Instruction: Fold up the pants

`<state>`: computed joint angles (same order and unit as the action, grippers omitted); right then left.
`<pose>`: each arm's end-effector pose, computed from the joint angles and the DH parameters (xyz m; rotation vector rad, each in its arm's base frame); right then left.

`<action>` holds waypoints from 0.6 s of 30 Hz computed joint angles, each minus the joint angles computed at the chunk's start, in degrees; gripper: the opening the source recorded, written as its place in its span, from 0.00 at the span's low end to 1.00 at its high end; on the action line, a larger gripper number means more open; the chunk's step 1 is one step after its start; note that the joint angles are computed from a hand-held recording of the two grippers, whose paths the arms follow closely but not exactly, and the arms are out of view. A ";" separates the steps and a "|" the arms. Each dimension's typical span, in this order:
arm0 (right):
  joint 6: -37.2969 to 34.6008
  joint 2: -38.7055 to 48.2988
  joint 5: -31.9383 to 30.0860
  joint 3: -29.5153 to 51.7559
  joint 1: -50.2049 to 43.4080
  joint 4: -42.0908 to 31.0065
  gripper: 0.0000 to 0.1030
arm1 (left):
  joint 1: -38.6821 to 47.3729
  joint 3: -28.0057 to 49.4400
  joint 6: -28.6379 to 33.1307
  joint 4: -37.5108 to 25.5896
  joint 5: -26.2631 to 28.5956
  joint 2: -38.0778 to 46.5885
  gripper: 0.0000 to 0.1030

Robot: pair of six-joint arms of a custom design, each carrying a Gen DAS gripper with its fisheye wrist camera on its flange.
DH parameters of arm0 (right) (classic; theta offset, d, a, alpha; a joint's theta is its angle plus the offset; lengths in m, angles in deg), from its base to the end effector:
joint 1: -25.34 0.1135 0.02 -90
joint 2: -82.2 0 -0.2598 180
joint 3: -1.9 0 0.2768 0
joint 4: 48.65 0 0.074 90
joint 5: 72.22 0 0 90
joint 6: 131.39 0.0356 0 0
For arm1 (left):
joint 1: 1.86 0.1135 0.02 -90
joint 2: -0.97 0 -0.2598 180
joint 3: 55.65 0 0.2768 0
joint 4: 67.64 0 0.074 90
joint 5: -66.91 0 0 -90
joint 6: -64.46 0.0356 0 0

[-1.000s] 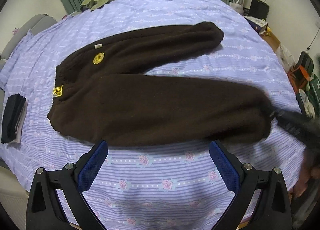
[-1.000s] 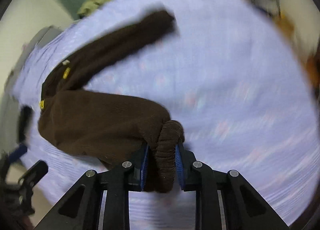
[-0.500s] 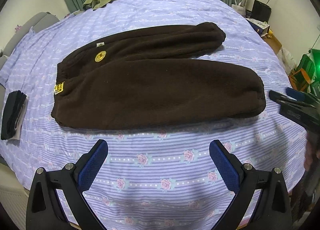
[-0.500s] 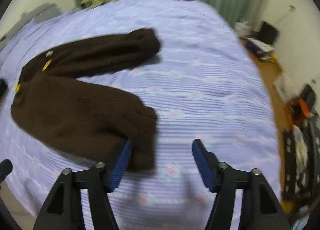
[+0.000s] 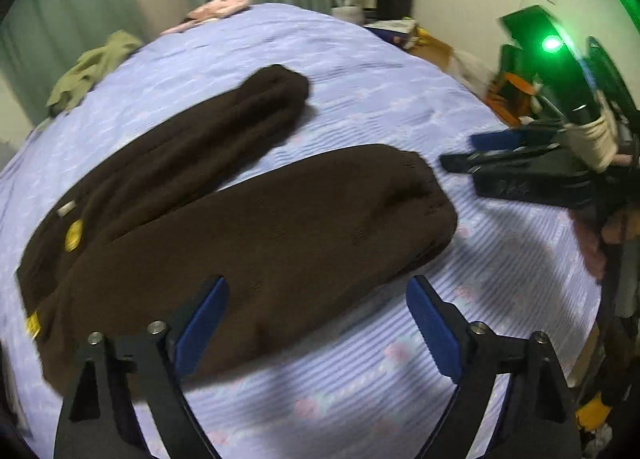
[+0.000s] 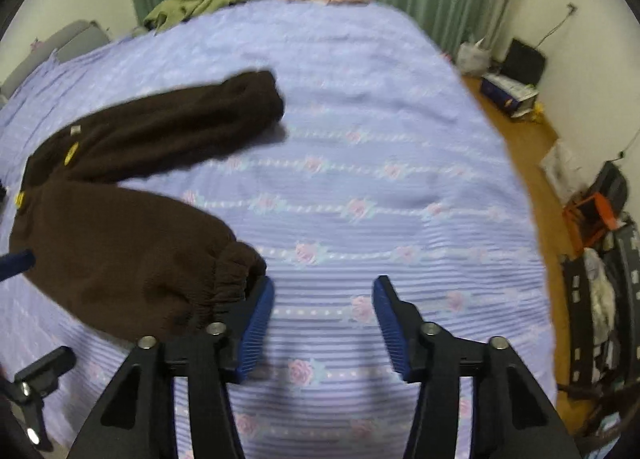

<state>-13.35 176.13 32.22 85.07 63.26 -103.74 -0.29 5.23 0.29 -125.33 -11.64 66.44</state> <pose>0.2848 0.2106 0.2220 -0.1569 2.6500 0.0270 0.2388 -0.0005 0.2313 0.6149 2.5519 -0.1023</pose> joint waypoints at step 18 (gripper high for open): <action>-8.60 3.04 -17.24 -4.04 -2.26 12.12 0.37 | 1.58 0.68 -7.32 -0.90 4.33 16.93 0.41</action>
